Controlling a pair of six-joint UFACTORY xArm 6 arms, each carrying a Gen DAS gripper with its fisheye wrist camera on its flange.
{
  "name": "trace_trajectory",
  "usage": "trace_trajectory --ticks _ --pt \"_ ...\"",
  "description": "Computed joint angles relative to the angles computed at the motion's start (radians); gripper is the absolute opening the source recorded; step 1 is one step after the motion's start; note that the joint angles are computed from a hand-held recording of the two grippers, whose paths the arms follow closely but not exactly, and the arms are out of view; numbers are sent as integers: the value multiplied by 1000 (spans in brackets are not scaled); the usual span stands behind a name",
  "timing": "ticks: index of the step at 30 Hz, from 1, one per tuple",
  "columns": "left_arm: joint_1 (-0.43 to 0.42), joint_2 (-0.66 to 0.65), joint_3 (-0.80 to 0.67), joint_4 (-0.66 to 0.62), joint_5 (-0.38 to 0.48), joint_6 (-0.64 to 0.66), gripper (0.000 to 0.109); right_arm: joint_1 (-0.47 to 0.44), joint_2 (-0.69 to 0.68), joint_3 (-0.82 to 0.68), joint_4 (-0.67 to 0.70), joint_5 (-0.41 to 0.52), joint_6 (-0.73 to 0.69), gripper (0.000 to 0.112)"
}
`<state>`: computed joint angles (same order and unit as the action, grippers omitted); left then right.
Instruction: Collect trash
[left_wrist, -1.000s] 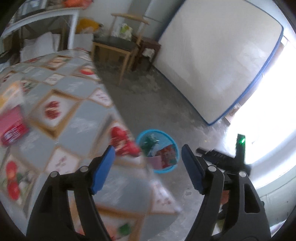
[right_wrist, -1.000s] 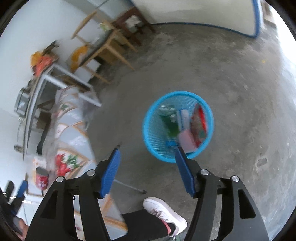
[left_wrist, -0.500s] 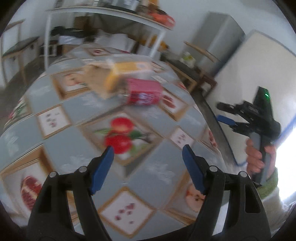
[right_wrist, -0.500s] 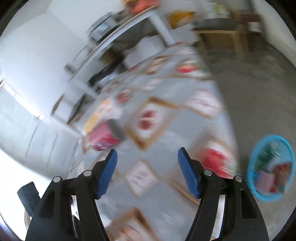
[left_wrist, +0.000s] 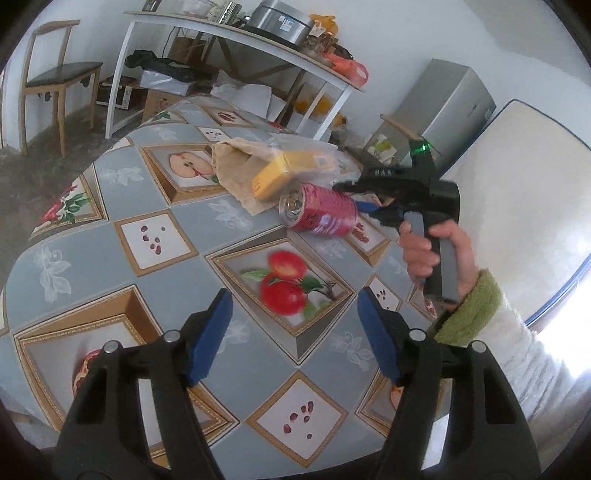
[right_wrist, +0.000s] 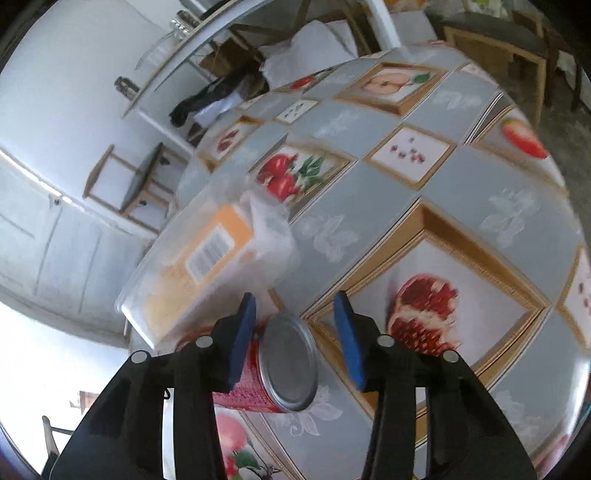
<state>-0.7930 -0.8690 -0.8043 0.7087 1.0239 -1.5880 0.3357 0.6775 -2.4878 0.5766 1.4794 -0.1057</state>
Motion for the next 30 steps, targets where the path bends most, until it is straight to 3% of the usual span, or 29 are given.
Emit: trace_trajectory --ticks 3,6,9,13,18,24,30 --pt "17 -32 32 -14 -46 2 64 -21 -132 201 27 9 -68 32" --pt "36 -54 60 -45 -104 19 64 -67 -233 329 96 127 -130 31" --pt "65 -67 93 -97 -170 40 64 -98 -314 413 125 166 -174 31" --pt "143 -79 141 -175 -274 34 66 -87 -312 403 131 120 -155 32" --pt "286 -155 240 -286 -395 -42 68 -30 -239 360 229 171 -91 35" --pt "318 -208 279 -367 -370 -45 65 38 -266 472 299 250 -74 35" --pt "292 -218 263 -397 -308 24 62 1 -337 642 411 318 -31 34"
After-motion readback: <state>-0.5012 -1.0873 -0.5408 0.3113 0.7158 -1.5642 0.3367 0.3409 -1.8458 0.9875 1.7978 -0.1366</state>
